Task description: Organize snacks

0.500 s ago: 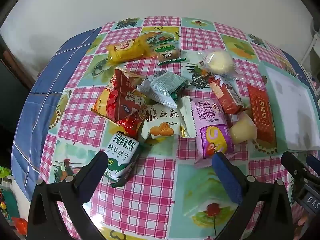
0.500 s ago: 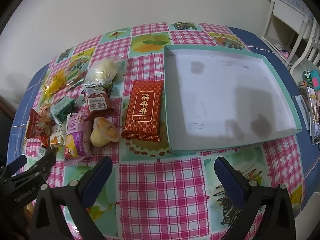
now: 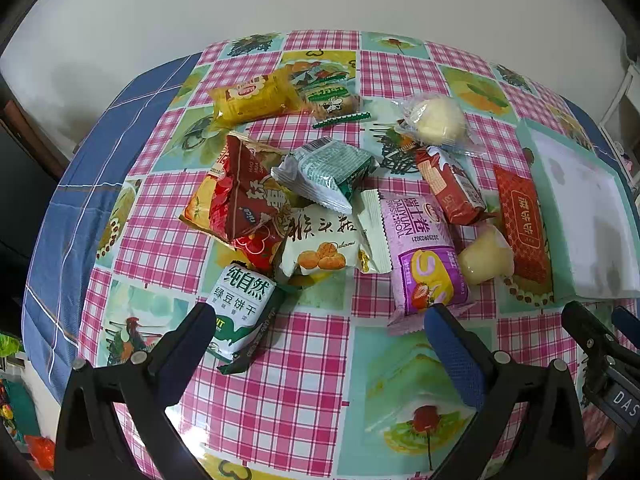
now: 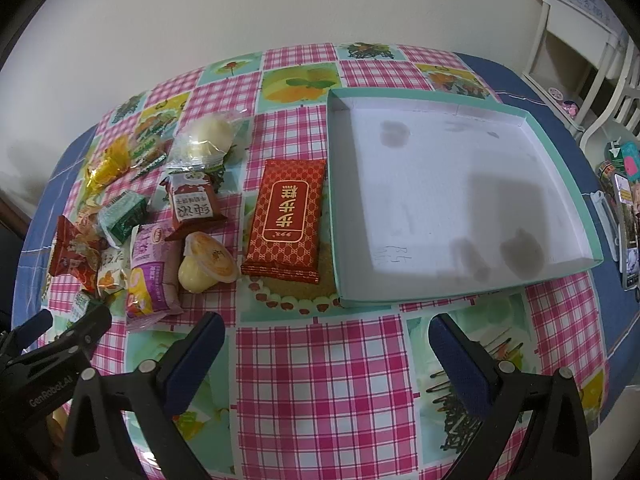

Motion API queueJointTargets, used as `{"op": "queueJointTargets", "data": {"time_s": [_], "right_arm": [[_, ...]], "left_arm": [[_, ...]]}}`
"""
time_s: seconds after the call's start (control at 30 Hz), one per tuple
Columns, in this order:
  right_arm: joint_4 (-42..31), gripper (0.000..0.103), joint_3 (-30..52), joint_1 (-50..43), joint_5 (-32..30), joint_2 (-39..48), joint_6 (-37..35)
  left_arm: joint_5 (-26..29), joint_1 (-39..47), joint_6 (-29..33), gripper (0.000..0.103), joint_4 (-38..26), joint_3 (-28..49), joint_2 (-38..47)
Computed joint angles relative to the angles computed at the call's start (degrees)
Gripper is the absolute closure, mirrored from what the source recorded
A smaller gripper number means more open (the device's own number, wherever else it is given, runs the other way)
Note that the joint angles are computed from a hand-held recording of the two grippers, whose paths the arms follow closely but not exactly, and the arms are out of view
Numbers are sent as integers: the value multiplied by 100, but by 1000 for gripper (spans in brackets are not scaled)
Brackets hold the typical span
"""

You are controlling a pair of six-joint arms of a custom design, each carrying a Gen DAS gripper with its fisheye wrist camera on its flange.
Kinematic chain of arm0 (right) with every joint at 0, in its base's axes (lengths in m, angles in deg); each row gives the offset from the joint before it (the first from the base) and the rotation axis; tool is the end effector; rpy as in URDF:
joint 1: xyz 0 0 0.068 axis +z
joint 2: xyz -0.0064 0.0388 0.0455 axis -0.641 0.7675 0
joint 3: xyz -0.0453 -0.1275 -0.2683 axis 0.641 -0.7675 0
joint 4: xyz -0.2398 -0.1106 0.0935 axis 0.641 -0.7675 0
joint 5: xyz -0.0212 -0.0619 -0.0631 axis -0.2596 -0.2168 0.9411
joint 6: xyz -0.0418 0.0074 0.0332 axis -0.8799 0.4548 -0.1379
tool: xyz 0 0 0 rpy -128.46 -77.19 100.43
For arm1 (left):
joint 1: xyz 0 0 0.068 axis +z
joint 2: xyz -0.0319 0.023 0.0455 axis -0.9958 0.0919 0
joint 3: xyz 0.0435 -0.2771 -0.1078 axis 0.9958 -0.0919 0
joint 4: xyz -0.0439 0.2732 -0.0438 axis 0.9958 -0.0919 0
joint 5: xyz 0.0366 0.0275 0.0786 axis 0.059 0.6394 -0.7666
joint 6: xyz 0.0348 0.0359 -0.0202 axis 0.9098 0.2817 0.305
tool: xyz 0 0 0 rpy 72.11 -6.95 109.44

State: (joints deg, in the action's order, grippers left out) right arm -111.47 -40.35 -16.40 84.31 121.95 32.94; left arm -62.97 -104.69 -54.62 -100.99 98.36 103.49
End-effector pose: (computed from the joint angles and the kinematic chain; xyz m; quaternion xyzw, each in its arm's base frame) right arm 0.1466 0.0514 0.2392 0.3372 0.9179 -0.0244 0.2080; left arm 0.2690 -0.0969 0.2352 0.2198 0.9534 -0.0134 0.2063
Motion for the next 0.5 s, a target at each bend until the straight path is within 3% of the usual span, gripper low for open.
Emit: {"op": "queueJointTargets", "data": {"time_s": [0.5], "right_arm": [[5,0,-3,-12,-5,-3,-17]], "left_arm": [[15,13,26,0,-14,16,8]]}}
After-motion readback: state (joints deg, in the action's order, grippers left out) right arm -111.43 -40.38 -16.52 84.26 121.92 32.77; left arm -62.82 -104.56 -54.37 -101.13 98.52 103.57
